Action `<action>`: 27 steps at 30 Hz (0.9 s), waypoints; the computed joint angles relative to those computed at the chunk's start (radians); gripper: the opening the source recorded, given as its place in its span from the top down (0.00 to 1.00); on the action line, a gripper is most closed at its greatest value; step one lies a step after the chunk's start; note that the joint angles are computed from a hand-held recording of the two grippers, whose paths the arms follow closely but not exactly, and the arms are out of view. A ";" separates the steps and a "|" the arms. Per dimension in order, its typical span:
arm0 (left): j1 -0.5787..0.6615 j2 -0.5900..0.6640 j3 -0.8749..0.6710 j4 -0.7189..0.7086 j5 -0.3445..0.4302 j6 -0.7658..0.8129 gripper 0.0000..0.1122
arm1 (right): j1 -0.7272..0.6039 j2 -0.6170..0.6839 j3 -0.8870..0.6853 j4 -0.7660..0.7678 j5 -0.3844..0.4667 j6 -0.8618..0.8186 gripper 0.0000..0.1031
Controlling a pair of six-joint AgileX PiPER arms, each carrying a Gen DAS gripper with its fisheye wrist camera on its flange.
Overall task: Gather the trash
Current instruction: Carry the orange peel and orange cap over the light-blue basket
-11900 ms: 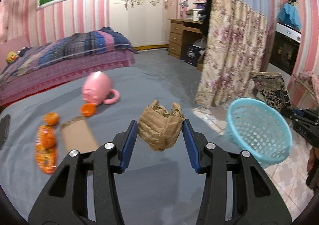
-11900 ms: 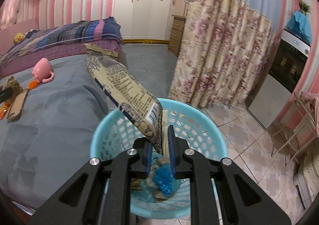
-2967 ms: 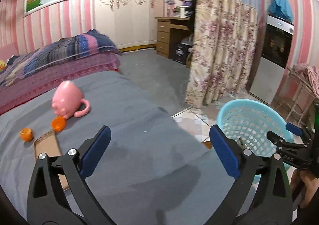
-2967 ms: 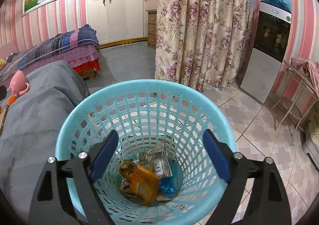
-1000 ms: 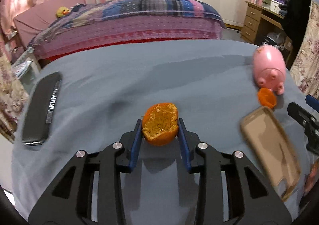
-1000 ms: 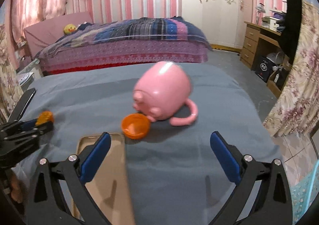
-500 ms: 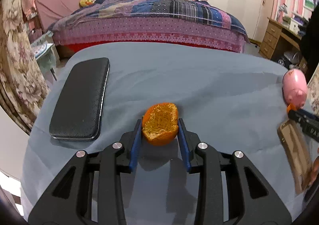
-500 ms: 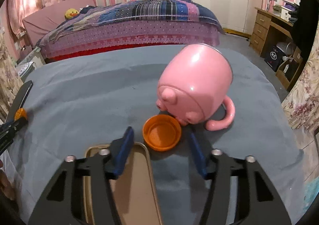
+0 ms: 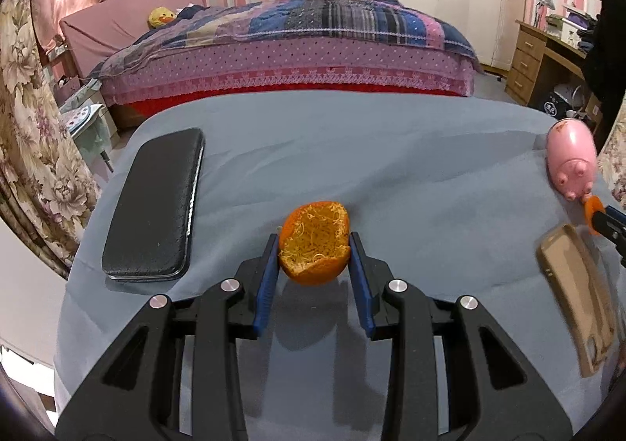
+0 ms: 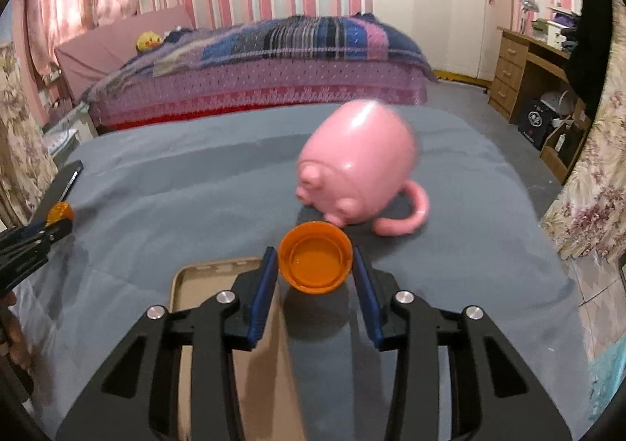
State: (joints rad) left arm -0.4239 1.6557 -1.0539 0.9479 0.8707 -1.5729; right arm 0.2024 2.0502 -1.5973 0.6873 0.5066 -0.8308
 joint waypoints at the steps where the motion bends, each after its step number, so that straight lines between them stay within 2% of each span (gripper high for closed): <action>1: -0.007 -0.002 -0.004 0.003 0.000 0.000 0.70 | -0.018 -0.024 0.029 0.037 -0.002 -0.041 0.62; 6: -0.054 0.009 -0.057 -0.012 0.009 0.007 0.70 | -0.099 -0.105 0.113 0.140 0.005 -0.188 0.62; 9: -0.096 0.023 -0.110 -0.029 0.014 0.015 0.70 | -0.163 -0.138 0.134 0.181 0.039 -0.255 0.62; 15: -0.206 0.080 -0.258 -0.028 0.064 0.054 0.70 | -0.287 -0.178 0.143 0.178 0.098 -0.340 0.62; 23: -0.339 0.265 -0.569 -0.057 0.158 0.146 0.70 | -0.502 -0.185 0.120 0.191 0.178 -0.442 0.62; 27: -0.388 0.347 -0.707 -0.064 0.168 0.149 0.70 | -0.602 -0.178 0.091 0.209 0.208 -0.478 0.62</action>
State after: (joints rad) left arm -0.8118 2.0028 -1.7608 0.8842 1.0390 -1.4234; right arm -0.3993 1.8718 -1.5059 0.8959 0.7148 -1.3092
